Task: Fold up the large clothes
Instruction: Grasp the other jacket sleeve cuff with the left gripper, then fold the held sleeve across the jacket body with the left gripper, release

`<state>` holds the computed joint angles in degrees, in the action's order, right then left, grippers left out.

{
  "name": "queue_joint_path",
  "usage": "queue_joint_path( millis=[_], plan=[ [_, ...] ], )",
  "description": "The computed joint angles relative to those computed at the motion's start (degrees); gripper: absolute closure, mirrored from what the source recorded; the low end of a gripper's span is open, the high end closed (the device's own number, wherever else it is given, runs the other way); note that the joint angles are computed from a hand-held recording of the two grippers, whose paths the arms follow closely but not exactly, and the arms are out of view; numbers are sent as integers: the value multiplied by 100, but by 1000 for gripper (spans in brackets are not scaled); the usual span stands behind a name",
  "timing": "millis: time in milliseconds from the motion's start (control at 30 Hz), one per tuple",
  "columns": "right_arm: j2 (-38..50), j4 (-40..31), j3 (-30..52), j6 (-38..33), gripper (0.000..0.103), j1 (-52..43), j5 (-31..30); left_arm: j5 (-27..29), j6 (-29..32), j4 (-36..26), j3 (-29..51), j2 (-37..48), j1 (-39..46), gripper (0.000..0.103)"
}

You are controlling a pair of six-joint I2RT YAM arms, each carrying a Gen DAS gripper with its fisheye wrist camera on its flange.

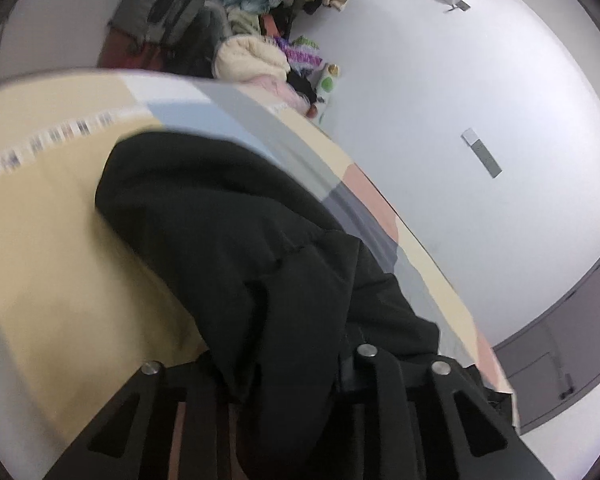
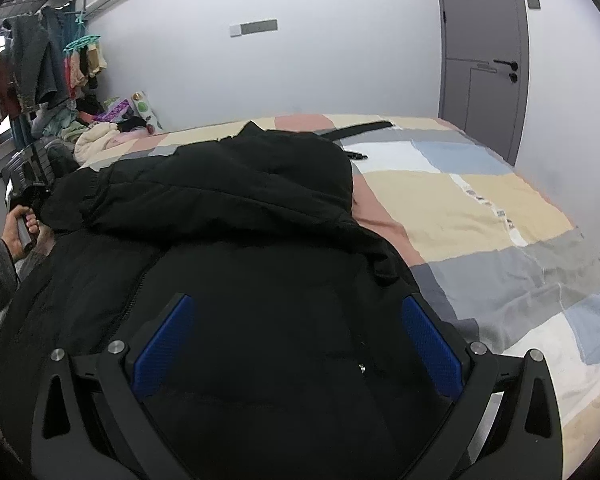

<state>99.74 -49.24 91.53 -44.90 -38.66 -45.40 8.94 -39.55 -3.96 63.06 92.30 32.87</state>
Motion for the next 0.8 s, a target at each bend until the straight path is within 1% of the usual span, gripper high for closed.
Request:
queue_joint_path(
  millis=[100, 200, 267, 400, 433, 500, 533, 633, 667, 700, 733, 800],
  plan=[
    [-29, -92, 13, -174, 0, -88, -157, -463, 147, -628, 191, -505, -120, 85],
    [100, -349, 199, -353, 0, -214, -308, -848, 250, -1172, 386, -1033, -278, 87],
    [109, -417, 242, -408, 0, -301, -405, -1180, 430, -1701, 672, -1264, -471, 88],
    [204, -754, 524, -531, 0, -527, -702, -1608, 659, -2470, 1079, -1697, -846, 89],
    [212, -825, 590, -567, 0, -608, -822, -1793, 771, -2800, 1267, -1814, -1031, 89],
    [220, -949, 703, -614, 0, -741, -1011, -2155, 923, -3319, 1715, -1825, -1409, 89],
    [229, -996, 745, -631, 0, -767, -1069, -2398, 936, -3570, 1940, -1814, -1674, 89],
    [351, -1318, 996, -793, 0, -873, -1224, -2828, 890, -4132, 2646, -1621, -2268, 89],
    [379, -1360, 1048, -794, 0, -907, -1266, -3075, 854, -4453, 3053, -1479, -2570, 89],
    [418, -1409, 1118, -787, 0, -943, -1314, -3211, 828, -4624, 3283, -1373, -2728, 89],
    [443, -1437, 1156, -785, 0, -979, -1360, -3440, 778, -5022, 3801, -1124, -2989, 89],
    [477, -1383, 1200, -734, 0, -1012, -1413, -3718, 714, -5508, 4462, -782, -3287, 89]
  ],
)
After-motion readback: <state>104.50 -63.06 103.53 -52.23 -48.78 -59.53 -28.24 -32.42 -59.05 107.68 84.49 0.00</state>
